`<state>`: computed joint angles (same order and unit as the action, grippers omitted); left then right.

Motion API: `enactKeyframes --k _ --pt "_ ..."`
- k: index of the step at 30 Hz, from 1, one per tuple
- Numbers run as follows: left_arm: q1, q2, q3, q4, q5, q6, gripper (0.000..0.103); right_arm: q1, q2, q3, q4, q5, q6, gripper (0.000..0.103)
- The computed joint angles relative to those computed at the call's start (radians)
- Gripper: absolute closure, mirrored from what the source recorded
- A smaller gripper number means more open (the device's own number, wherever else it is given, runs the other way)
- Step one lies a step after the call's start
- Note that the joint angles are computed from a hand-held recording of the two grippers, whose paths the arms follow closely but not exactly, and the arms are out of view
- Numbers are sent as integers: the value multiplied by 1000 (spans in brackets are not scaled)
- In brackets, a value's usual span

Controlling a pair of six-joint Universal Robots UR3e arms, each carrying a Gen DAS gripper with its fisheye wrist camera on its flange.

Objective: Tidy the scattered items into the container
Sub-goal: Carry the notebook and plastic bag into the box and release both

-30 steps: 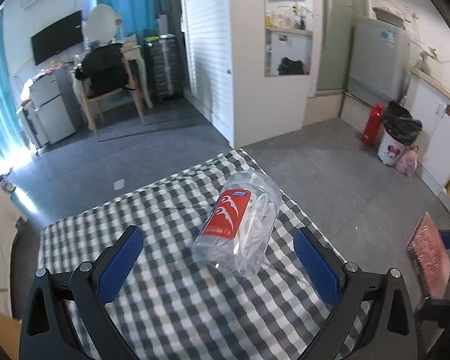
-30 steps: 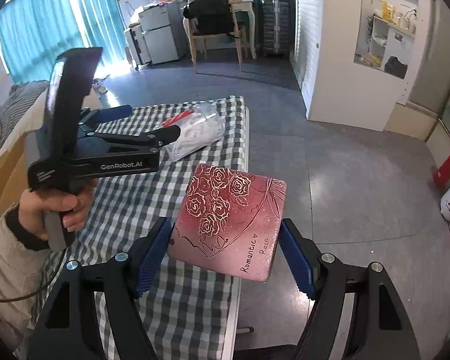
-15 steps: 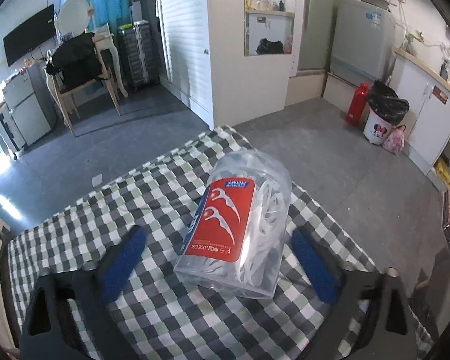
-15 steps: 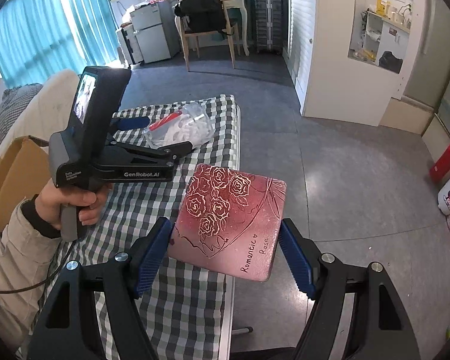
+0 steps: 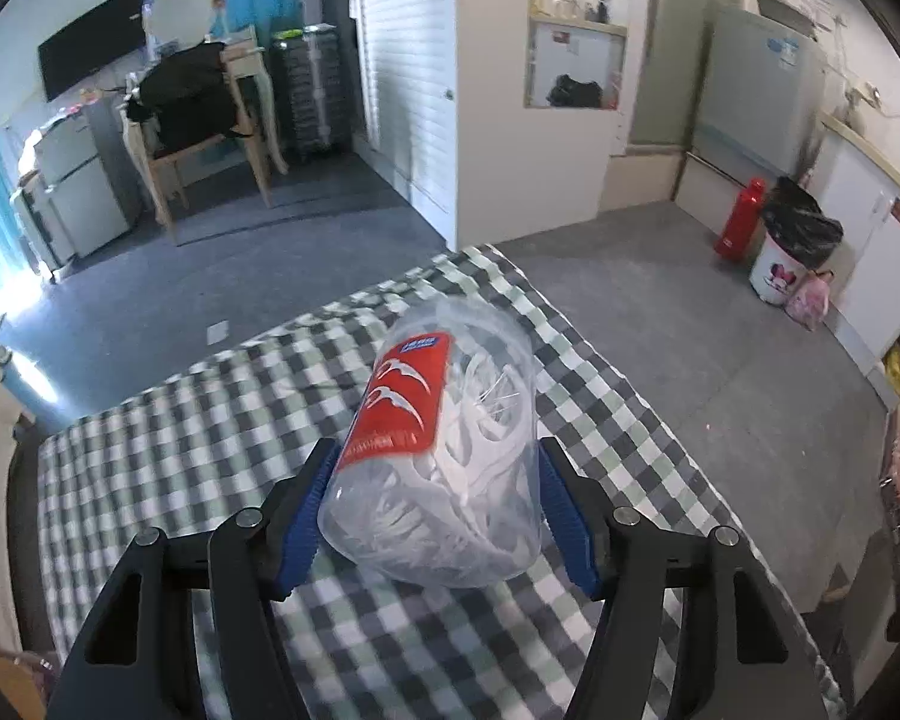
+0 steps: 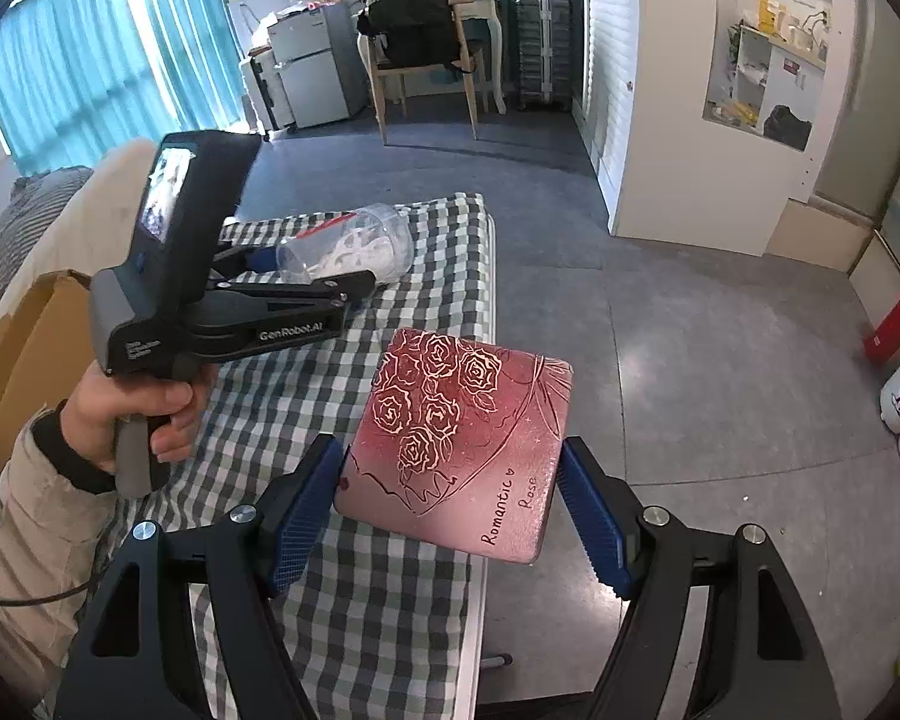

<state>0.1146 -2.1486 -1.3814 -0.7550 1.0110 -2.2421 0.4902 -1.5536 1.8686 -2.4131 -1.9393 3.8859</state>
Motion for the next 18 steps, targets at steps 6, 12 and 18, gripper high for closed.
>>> enactKeyframes --k 6,12,18 --pt "89 176 -138 21 6 -31 40 28 18 -30 -14 -3 4 30" --pt "235 347 -231 -46 -37 -7 40 74 63 -103 -27 -12 -4 30" --pt "400 526 -288 -175 -110 56 40 124 122 -205 -24 -15 -27 30"
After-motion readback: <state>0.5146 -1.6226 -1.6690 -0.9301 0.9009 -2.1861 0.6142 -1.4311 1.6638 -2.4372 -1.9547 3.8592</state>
